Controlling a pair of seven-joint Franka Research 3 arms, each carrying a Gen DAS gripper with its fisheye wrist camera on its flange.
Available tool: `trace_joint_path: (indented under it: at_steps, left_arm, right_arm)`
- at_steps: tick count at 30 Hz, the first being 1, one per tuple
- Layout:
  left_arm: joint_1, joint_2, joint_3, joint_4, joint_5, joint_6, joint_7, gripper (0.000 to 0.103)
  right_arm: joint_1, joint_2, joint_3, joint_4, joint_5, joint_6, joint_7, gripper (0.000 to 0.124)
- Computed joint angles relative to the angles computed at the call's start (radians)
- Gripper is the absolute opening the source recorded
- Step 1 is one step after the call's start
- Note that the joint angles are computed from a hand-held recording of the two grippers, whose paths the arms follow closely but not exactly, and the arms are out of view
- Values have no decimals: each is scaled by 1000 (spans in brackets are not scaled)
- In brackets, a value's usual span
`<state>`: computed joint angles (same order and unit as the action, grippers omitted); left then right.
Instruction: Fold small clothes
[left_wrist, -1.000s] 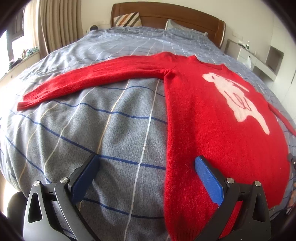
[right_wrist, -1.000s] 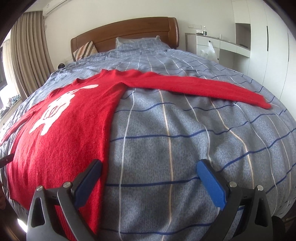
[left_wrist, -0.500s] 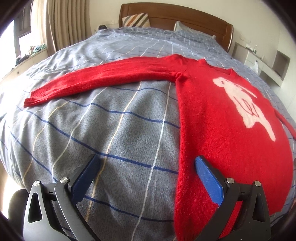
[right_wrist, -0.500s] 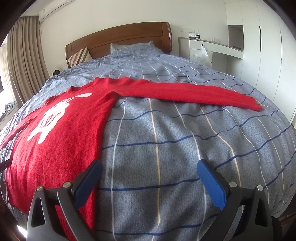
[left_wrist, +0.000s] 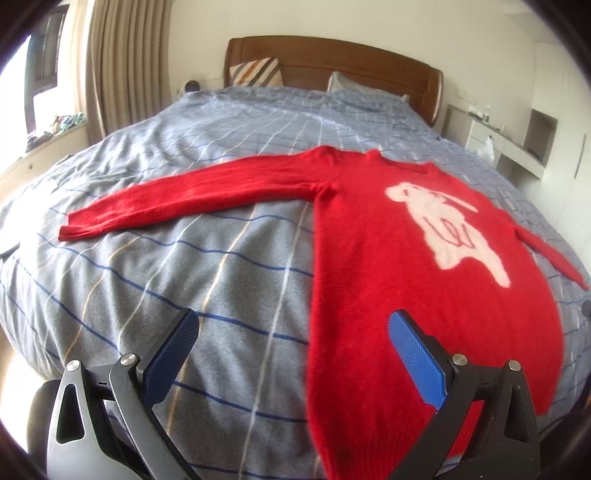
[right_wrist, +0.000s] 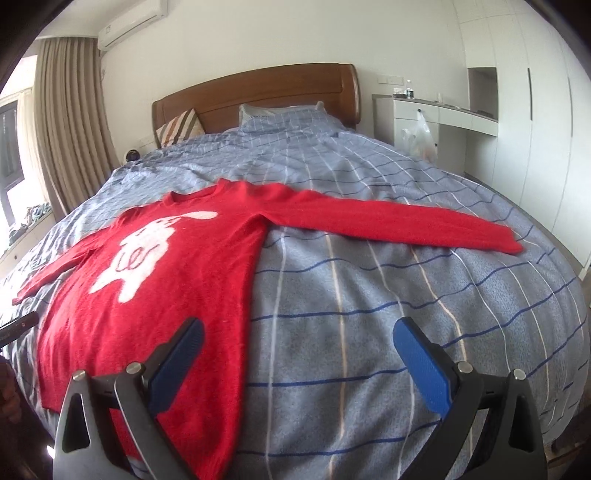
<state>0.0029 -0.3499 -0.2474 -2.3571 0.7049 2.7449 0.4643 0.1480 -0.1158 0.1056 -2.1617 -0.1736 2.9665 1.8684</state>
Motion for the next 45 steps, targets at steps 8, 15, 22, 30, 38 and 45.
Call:
trace_joint_path:
  at_steps: [8, 15, 22, 30, 38, 45]
  left_arm:
    - [-121, 94, 17, 79, -151, -167, 249, 103]
    - [-141, 13, 30, 6, -237, -161, 263, 103]
    - [-157, 81, 31, 59, -280, -230, 344, 103]
    - [-51, 13, -3, 37, -107, -86, 200, 103]
    - [38, 34, 19, 49, 28, -57, -27, 103]
    - [41, 26, 43, 13, -49, -68, -65, 103]
  right_arm:
    - [135, 30, 2, 104, 179, -281, -371, 101]
    - [137, 13, 3, 85, 57, -465, -298, 100]
    - [134, 6, 8, 89, 66, -517, -320, 101]
    - [88, -37, -65, 107, 270, -542, -397, 100]
    - [-76, 157, -183, 382, 688, -395, -300, 100]
    - [-198, 281, -171, 431, 1067, -399, -158, 80]
